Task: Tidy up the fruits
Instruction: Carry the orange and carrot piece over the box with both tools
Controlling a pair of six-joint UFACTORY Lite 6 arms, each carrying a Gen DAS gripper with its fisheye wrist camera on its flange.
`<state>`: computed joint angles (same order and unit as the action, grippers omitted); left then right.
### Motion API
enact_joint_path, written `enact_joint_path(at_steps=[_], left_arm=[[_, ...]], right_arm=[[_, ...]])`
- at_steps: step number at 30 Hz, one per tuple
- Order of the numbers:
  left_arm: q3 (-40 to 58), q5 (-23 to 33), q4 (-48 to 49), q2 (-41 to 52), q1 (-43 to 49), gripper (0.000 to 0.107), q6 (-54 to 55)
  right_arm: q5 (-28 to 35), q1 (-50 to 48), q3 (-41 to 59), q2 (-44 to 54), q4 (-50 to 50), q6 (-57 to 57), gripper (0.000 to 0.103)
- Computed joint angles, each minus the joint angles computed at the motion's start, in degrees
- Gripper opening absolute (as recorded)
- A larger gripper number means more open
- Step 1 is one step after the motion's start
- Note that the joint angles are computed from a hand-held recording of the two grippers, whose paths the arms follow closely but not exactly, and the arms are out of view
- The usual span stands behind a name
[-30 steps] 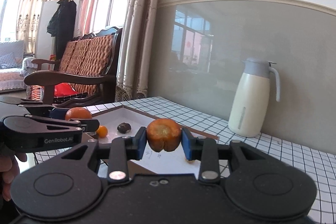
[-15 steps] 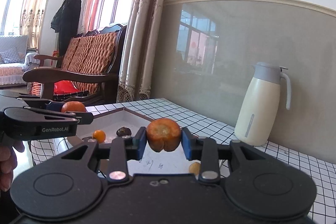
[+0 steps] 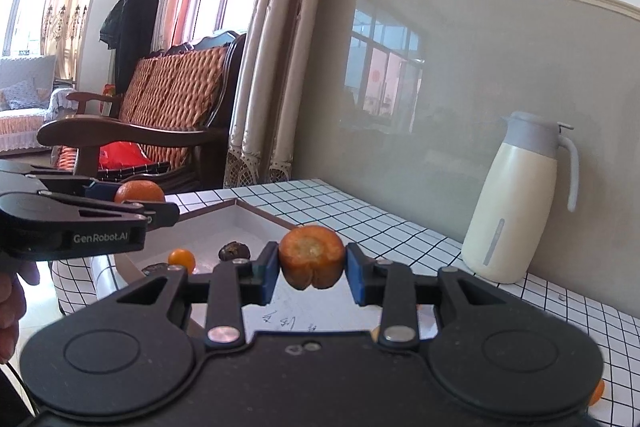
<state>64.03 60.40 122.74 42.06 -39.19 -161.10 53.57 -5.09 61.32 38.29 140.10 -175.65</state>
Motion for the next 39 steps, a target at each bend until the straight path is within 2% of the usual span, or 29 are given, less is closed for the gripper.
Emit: enact_joint_path(at_steps=[12, 24, 39], left_arm=[[5.1, -2.6, 1.8, 3.8, 3.1, 0.042, 0.7], [10.8, -5.1, 2.1, 7.9, 4.9, 0.042, 2.5], [19.1, -10.2, 1.1, 12.7, 7.2, 0.042, 6.6]], right_arm=[[-4.2, 0.7, 8.6, 4.9, -0.8, 3.7, 0.027], [-6.4, 1.1, 13.1, 7.8, -0.6, 5.6, 0.027], [-15.3, 2.3, 24.6, 14.6, -2.3, 11.8, 0.027]])
